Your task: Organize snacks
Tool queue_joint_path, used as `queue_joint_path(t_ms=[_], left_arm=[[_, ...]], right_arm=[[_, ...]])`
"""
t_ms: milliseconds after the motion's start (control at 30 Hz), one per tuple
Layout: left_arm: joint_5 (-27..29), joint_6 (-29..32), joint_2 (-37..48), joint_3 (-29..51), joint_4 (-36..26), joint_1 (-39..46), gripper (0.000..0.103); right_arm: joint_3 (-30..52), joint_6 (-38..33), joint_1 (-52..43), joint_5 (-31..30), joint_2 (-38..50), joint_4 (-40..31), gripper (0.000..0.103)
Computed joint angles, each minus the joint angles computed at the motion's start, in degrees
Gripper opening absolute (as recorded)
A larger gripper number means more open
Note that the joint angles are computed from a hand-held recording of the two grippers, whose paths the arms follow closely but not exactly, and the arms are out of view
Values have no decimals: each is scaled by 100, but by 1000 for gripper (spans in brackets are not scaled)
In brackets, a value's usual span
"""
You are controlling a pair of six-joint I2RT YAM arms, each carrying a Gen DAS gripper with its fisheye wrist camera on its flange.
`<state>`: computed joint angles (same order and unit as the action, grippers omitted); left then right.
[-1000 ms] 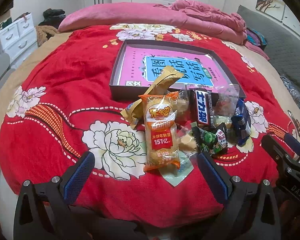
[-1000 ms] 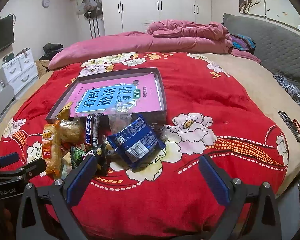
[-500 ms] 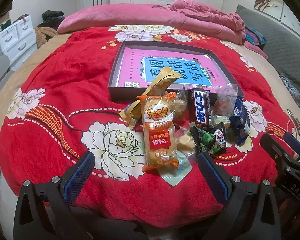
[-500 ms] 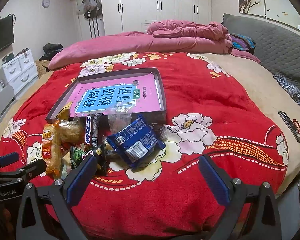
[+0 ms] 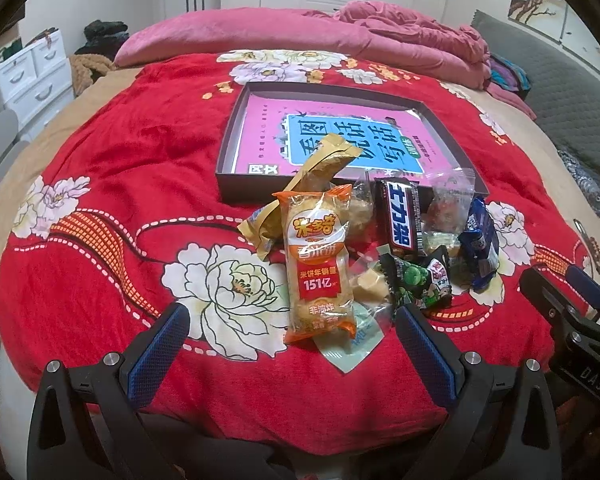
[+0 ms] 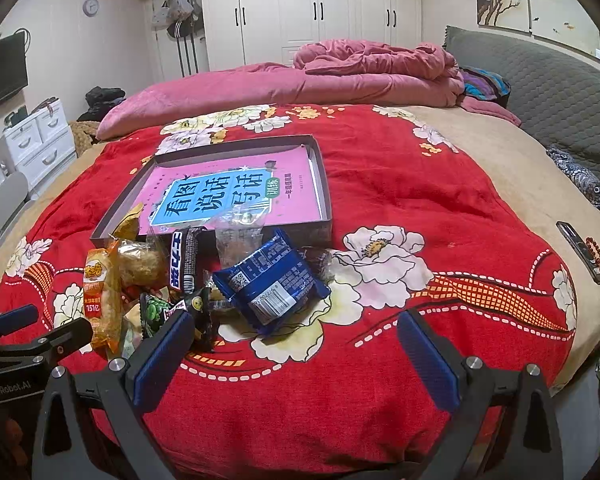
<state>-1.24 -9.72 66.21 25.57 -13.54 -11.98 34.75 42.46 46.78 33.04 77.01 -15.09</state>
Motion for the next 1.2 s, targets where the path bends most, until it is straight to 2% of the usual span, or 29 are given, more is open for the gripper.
queue_joint_path(t_ms=[167,433,633,967,1200], left_arm=[[116,9,62,10,24,144,102],[661,-27,596,214,189,586,102],[651,-67,908,330,404,504,102],[997,-104,1339,518,541,636,102],[1060,-128,1484,574,633,626,102]], right_arm=[[-15,-16,-47,-79,21,60,103],[-97,-28,-338,-367,46,294,103],[-120,-111,-648,-689,149,510,103],[285,-741,-1202,-1436,1043,853,103],[698,-1278,-1343,-1376,1585,834,103]])
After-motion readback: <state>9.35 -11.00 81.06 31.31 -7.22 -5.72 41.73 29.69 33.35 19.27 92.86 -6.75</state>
